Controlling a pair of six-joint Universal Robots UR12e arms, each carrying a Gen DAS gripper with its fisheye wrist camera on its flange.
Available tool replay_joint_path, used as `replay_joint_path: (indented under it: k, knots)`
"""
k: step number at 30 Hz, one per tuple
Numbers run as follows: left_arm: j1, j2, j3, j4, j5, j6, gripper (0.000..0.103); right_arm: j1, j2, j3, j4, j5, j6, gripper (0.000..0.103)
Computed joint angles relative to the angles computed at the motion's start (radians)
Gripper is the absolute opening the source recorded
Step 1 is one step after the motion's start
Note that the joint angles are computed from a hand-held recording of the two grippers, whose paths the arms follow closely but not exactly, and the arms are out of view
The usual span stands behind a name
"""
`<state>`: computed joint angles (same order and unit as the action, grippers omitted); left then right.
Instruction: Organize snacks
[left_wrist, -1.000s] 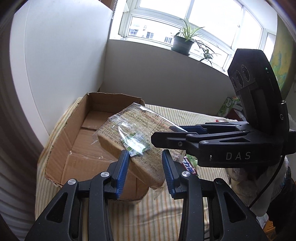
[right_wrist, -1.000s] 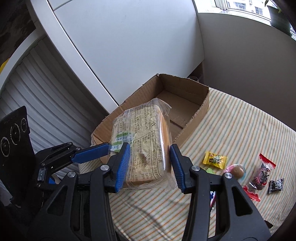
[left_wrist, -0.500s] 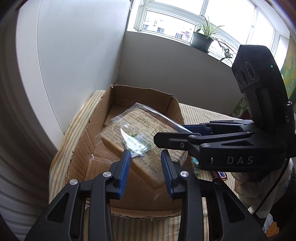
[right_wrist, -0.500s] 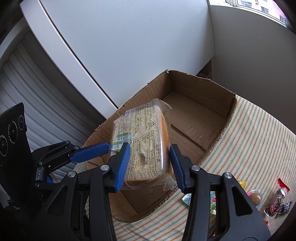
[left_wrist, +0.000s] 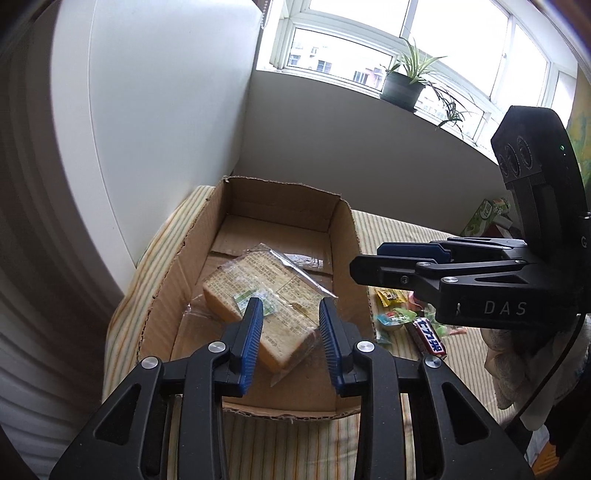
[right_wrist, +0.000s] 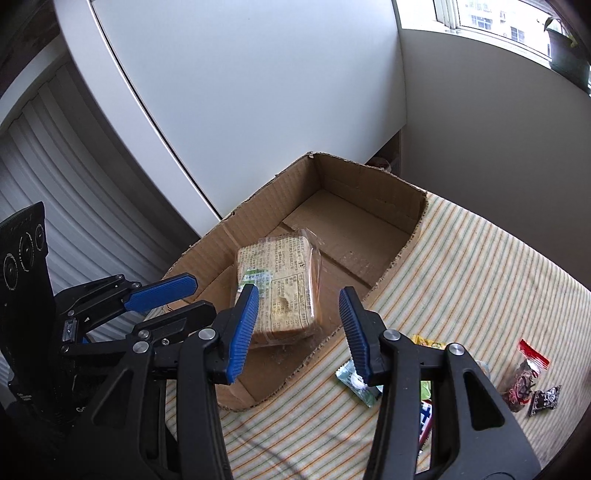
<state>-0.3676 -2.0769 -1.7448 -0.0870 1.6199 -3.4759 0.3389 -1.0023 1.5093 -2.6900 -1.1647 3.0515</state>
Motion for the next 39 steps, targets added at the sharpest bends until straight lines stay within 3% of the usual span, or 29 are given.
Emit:
replay_joint_path:
  k: [2, 6, 9, 12, 16, 19, 25, 28, 39]
  knots:
    - [-0.008, 0.004, -0.001, 0.004, 0.006, 0.0, 0.03, -0.007, -0.022, 0.034, -0.043, -0.022, 0.015, 0.066]
    - [-0.028, 0.009, -0.001, 0.015, 0.005, 0.011, 0.03, -0.022, -0.068, 0.095, -0.093, -0.084, 0.022, 0.068]
    - [-0.043, 0.007, 0.005, 0.015, -0.006, 0.019, 0.03, -0.039, -0.105, 0.155, -0.148, -0.12, 0.042, 0.082]
    - [-0.057, 0.001, 0.011, 0.014, -0.021, 0.022, 0.03, -0.061, -0.138, 0.217, -0.221, -0.157, 0.065, 0.083]
    - [-0.076, -0.008, 0.02, 0.006, -0.039, 0.021, 0.035, -0.087, -0.176, 0.28, -0.247, -0.213, 0.08, 0.085]
    - [-0.089, -0.017, 0.031, -0.011, -0.05, 0.019, 0.036, -0.112, -0.205, 0.328, -0.26, -0.245, 0.11, 0.094]
    - [-0.107, -0.043, 0.063, -0.054, -0.079, 0.013, 0.036, -0.16, -0.253, 0.407, -0.245, -0.31, 0.156, 0.094]
    - [-0.116, -0.057, 0.082, -0.076, -0.086, 0.018, 0.036, -0.181, -0.263, 0.437, -0.226, -0.299, 0.179, 0.094]
    - [-0.13, -0.109, 0.152, -0.155, -0.099, 0.011, 0.036, -0.202, -0.22, 0.452, -0.201, -0.286, 0.207, 0.088]
